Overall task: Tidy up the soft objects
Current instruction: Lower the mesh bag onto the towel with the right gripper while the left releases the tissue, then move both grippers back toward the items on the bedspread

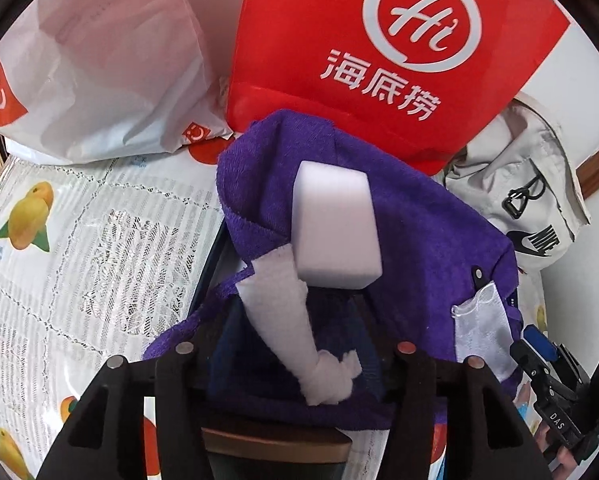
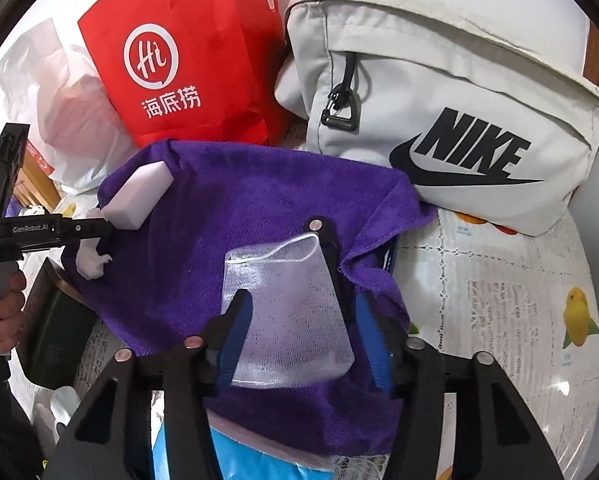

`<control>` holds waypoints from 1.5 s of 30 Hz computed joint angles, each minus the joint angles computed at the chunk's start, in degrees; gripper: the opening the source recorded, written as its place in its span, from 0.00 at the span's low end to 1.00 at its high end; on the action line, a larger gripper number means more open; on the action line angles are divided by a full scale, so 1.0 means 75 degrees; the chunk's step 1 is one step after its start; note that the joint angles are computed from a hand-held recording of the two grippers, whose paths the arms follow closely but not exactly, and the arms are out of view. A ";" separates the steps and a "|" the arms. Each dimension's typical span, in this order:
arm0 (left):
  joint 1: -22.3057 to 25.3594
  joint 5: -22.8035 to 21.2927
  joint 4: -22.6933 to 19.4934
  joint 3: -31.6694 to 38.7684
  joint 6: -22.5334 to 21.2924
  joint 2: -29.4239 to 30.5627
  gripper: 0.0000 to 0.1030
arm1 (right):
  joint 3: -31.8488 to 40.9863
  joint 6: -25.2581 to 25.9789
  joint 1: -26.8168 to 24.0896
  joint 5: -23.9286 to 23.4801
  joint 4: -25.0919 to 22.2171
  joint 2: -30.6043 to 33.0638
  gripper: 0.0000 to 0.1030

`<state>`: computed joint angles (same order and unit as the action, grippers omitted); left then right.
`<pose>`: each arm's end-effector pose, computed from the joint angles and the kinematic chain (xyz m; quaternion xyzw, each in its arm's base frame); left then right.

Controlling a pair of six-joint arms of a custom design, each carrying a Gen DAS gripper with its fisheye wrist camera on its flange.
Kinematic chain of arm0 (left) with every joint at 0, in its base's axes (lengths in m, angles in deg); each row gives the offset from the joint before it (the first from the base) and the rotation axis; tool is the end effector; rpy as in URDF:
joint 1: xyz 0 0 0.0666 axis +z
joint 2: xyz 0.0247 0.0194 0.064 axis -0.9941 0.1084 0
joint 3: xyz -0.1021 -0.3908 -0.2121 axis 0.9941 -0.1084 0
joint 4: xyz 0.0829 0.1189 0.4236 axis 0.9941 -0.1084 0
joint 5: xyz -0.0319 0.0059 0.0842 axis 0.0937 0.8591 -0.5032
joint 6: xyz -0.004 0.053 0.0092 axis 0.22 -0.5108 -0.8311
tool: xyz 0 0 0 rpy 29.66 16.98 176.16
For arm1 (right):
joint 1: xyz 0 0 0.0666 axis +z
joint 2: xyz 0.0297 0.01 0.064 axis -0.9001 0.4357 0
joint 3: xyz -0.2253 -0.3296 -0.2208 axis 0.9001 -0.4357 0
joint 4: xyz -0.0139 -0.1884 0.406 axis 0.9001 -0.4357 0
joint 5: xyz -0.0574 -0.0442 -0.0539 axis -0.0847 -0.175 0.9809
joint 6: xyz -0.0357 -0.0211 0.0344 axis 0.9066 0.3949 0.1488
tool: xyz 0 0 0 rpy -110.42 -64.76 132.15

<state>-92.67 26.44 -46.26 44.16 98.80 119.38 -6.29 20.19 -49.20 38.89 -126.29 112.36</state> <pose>0.5192 -0.0884 0.4719 -0.0312 0.9653 -0.1380 0.2195 0.4570 0.1226 0.4507 -0.0368 0.9496 0.0794 0.3011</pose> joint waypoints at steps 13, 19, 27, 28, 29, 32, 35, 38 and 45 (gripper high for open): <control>0.0187 -0.0177 -0.0114 -0.0462 -0.0438 -0.1075 0.54 | -0.0312 -0.0420 0.0441 0.0451 -0.0239 -0.1099 0.56; 0.0089 -0.0242 -0.0347 -0.0887 -0.0777 -0.1900 0.54 | -0.0814 -0.1056 0.1086 0.0675 -0.0532 -0.2086 0.56; -0.0174 -0.0386 -0.0554 -0.1786 -0.1125 -0.3192 0.54 | -0.1425 -0.1898 0.2344 0.1138 -0.0878 -0.3200 0.62; -0.0170 -0.0399 -0.0588 -0.1901 -0.1149 -0.3352 0.54 | -0.1556 -0.2065 0.2574 0.1181 -0.0895 -0.3328 0.62; -0.0159 -0.0397 -0.0625 -0.2033 -0.1145 -0.3521 0.54 | -0.1654 -0.2150 0.2711 0.1173 -0.0887 -0.3409 0.62; -0.0026 -0.0165 -0.0763 -0.2402 -0.1134 -0.3995 0.54 | -0.2022 -0.2482 0.3192 0.1104 -0.0769 -0.3668 0.64; 0.0058 -0.0018 -0.0829 -0.2746 -0.1119 -0.4446 0.54 | -0.2314 -0.2765 0.3534 0.1007 -0.0653 -0.3713 0.72; 0.0125 0.0136 -0.0821 -0.3069 -0.1119 -0.4843 0.55 | -0.2526 -0.2915 0.3705 0.0999 -0.0565 -0.3657 0.72; 0.0114 0.0306 -0.0933 -0.3654 -0.1157 -0.5419 0.55 | -0.2894 -0.3024 0.3551 0.0705 -0.0128 -0.3458 0.72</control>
